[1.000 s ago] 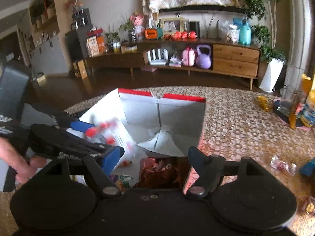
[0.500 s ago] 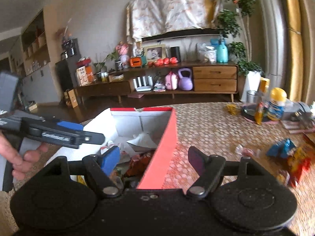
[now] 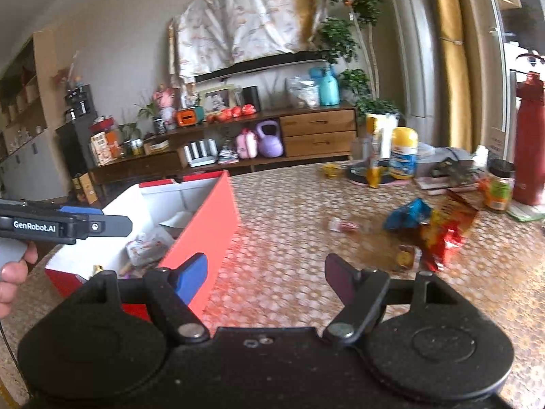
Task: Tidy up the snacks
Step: 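Move both open tools back toward the snacks on the table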
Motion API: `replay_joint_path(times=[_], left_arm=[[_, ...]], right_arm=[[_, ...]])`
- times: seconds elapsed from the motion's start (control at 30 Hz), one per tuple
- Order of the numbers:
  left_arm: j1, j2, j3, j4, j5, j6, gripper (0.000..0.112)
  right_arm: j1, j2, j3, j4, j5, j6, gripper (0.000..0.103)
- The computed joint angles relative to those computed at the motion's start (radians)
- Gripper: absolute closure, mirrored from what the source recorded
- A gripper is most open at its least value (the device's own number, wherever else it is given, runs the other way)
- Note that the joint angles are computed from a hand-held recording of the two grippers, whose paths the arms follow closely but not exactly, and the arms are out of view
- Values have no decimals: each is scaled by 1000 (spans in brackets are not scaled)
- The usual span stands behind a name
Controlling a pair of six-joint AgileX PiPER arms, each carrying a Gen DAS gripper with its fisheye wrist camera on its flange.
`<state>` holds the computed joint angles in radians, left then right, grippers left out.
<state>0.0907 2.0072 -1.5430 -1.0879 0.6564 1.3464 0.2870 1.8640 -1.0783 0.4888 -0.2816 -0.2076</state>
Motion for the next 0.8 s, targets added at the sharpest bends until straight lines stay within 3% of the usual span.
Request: replay_joint_path(times=[0.4,0.8], left_arm=[[-122,4,4,-1,-16,31,30],[-251,128,-233,235,12,-184,28]], right_arm=[[-77,-73,178,-16,-105,17,27],[-172,-48,229,-156,-153,162,27]])
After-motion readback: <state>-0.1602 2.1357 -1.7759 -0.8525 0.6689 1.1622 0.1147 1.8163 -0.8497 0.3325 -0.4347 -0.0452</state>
